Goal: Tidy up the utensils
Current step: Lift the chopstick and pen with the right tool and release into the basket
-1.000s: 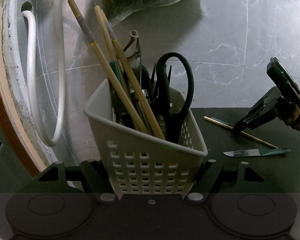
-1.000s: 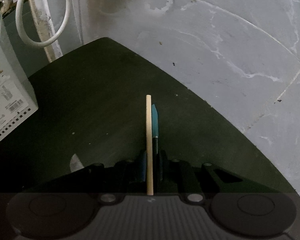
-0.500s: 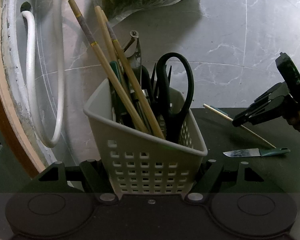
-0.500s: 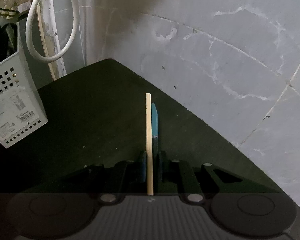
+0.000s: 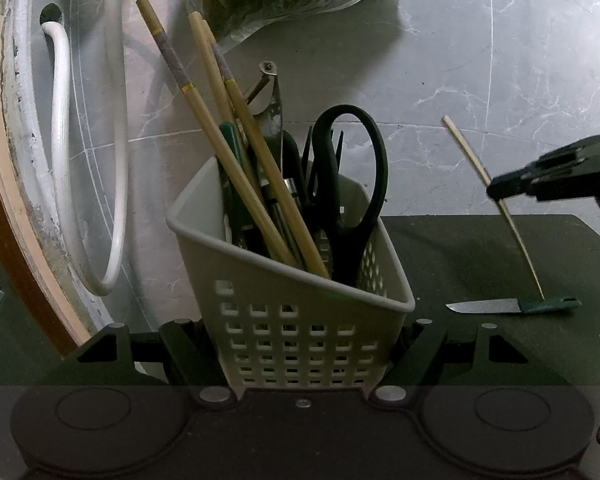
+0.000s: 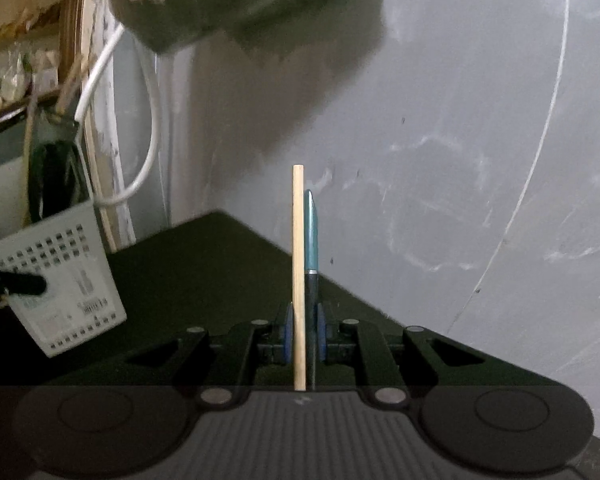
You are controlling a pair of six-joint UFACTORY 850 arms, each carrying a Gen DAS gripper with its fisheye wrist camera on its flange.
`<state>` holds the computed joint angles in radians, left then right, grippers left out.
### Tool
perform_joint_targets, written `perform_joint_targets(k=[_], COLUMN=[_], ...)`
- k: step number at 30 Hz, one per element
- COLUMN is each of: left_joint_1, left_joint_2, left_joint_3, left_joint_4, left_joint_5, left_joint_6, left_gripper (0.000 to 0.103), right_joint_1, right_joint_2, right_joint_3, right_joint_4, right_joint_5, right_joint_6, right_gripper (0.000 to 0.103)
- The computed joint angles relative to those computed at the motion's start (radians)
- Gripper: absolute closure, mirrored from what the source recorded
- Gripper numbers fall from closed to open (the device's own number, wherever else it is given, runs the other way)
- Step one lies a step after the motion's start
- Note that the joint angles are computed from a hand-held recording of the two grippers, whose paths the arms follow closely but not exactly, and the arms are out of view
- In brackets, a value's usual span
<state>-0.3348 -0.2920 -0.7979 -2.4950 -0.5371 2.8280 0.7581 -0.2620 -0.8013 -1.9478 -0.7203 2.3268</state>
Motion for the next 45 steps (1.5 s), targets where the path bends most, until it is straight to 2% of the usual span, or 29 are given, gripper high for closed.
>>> perform_joint_targets(k=[13,16,22,26,31,37,45], left_joint_1=[0.005,0.007,0.011,0.015,0.020,0.028,0.035], left_joint_2=[-0.003,-0.005,-0.005,-0.004,-0.005,-0.009,-0.015], left_joint_3=[-0.001,0.001,0.003,0.002,0.000,-0.001,-0.003], left_joint_4=[0.013,0.014,0.021,0.038,0.059,0.080,0.097], left_joint_5=[-0.010,-0.016,-0.022,-0.023,-0.026,-0.040,-0.053], left_joint_6=[-0.003,-0.004,-0.004,-0.016,-0.030,-0.040,-0.046], left_gripper=[0.027,0.027,0.027,0.027,0.027,0.027,0.027], right_joint_1=[0.081,0.103,0.118,0.102,0.073,0.045,0.072], right_joint_2=[0.059,0.063,0.015,-0.033,-0.121,-0.192,-0.269], right_joint_3=[-0.013,-0.039,-0.129,-0.183,-0.270,-0.324,-0.361], right_joint_4=[-0.098,-0.179,-0.412,-0.626,-0.773,-0.802,-0.684], right_joint_5=[-0.153,-0.166,-0.129,-0.177,-0.225,-0.183,-0.191], right_joint_6=[0.071,0.094,0.194,0.401,0.564,0.672,0.653], right_gripper=[0.090,0.090,0.089,0.089,0.089,0.089,0.089])
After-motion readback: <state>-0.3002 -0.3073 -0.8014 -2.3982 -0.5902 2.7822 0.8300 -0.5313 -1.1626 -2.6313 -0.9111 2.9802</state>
